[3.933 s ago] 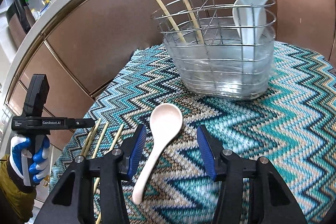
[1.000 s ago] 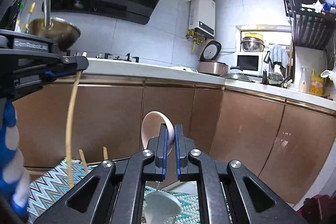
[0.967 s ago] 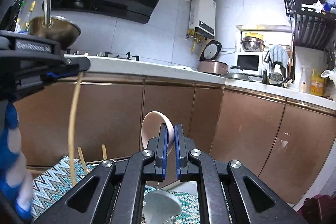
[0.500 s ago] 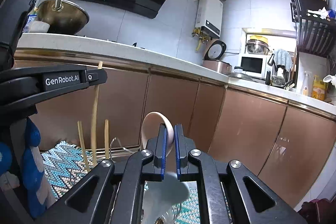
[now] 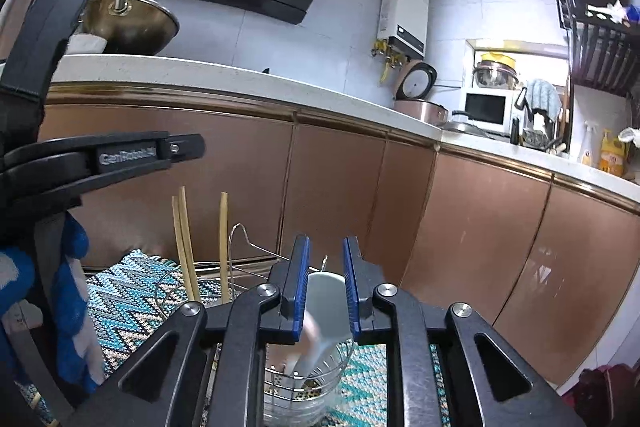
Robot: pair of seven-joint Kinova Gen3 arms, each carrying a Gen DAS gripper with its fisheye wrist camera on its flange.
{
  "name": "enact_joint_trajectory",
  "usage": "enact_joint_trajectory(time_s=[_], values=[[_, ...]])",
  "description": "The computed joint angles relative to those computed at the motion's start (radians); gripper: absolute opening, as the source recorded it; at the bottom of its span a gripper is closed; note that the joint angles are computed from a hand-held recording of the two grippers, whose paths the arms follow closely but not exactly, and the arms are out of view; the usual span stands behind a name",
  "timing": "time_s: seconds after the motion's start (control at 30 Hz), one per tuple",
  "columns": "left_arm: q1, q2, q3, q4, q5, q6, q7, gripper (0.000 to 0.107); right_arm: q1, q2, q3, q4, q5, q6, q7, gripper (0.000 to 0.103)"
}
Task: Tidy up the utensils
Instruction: 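Open the right tool to drop the spoon in the holder while the left tool releases its chopstick, then pull both tools back from the holder toward the loose chopsticks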
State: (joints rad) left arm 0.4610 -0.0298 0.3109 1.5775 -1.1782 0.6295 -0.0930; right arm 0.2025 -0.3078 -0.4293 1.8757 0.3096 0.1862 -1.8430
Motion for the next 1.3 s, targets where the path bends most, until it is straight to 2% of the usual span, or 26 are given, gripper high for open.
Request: enact_joint_trajectory(time_s=[0.07, 0.13, 0.2, 0.33, 0.57, 0.77, 0.9, 1.17, 1.3], values=[[-0.003, -0.020, -0.003, 0.005, 0.037, -0.001, -0.030, 0.018, -0.024, -0.016, 0.025, 0.001, -0.013, 0.021, 0.006, 0.021], [-0.014, -0.043, 0.002, 0.004, 0.081, 0.004, -0.067, 0.020, -0.036, -0.037, 0.040, 0.001, -0.023, 0.042, 0.007, 0.024], [-0.030, -0.067, 0.017, 0.001, 0.118, 0.013, -0.103, 0.022, -0.054, -0.059, 0.061, -0.001, -0.037, 0.065, 0.009, 0.031], [-0.061, -0.135, 0.045, -0.004, 0.192, 0.043, -0.172, 0.034, -0.082, -0.121, 0.099, -0.003, -0.065, 0.119, 0.015, 0.049], [-0.083, -0.270, 0.064, -0.041, 0.341, 0.140, -0.346, 0.039, -0.147, -0.243, 0.177, -0.028, -0.127, 0.237, 0.050, 0.064], [-0.129, -0.397, 0.093, -0.087, 0.419, 0.247, -0.447, 0.042, -0.125, -0.357, 0.185, -0.084, -0.152, 0.326, 0.070, 0.075], [-0.175, -0.467, 0.111, -0.121, 0.471, 0.308, -0.499, 0.046, -0.115, -0.419, 0.188, -0.123, -0.178, 0.382, 0.078, 0.078], [-0.252, -0.594, 0.133, -0.182, 0.595, 0.461, -0.605, 0.051, -0.102, -0.526, 0.188, -0.207, -0.222, 0.510, 0.095, 0.102], [-0.288, -0.635, 0.137, -0.213, 0.654, 0.514, -0.652, 0.053, -0.098, -0.562, 0.191, -0.254, -0.251, 0.586, 0.094, 0.103]])
